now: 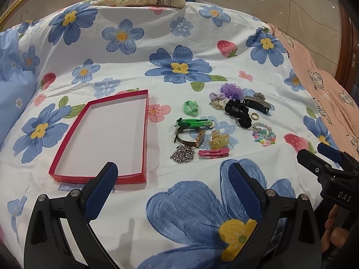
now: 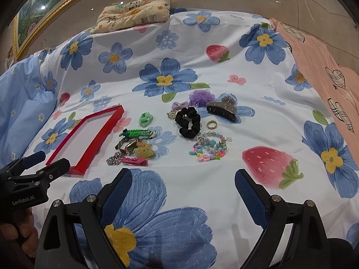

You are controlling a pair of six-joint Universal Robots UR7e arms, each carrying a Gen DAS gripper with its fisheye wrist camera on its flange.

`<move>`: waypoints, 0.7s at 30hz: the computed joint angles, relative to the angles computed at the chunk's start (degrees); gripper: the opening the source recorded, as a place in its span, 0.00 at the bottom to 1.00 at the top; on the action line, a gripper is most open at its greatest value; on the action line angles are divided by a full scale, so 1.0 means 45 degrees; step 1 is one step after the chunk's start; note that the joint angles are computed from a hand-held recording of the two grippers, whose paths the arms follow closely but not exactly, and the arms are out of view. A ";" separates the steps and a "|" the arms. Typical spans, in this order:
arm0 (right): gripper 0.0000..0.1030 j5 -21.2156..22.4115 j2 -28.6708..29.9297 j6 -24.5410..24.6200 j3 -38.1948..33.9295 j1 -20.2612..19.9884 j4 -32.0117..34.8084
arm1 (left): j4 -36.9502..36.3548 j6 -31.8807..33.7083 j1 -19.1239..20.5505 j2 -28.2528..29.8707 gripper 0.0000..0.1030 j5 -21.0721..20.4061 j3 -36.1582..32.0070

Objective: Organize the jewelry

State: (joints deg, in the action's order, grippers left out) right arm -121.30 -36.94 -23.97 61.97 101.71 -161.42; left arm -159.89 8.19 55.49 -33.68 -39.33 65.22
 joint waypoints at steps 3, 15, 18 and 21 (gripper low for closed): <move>0.92 0.0108 0.0105 0.0053 -0.0141 -0.0046 0.0034 | -0.0005 0.0005 0.0013 0.0007 0.97 -0.0022 -0.0012; 0.92 0.0369 0.0097 0.0041 0.0319 -0.0121 -0.0416 | -0.0280 0.0149 -0.0023 0.0035 0.97 -0.0006 0.0075; 0.92 0.0435 0.0058 0.0053 0.0413 -0.0129 -0.0490 | -0.0298 0.0210 -0.0019 0.0056 0.97 -0.0017 0.0033; 0.92 0.0445 0.0046 0.0049 0.0440 -0.0128 -0.0497 | -0.0322 0.0186 -0.0030 0.0051 0.97 -0.0003 0.0067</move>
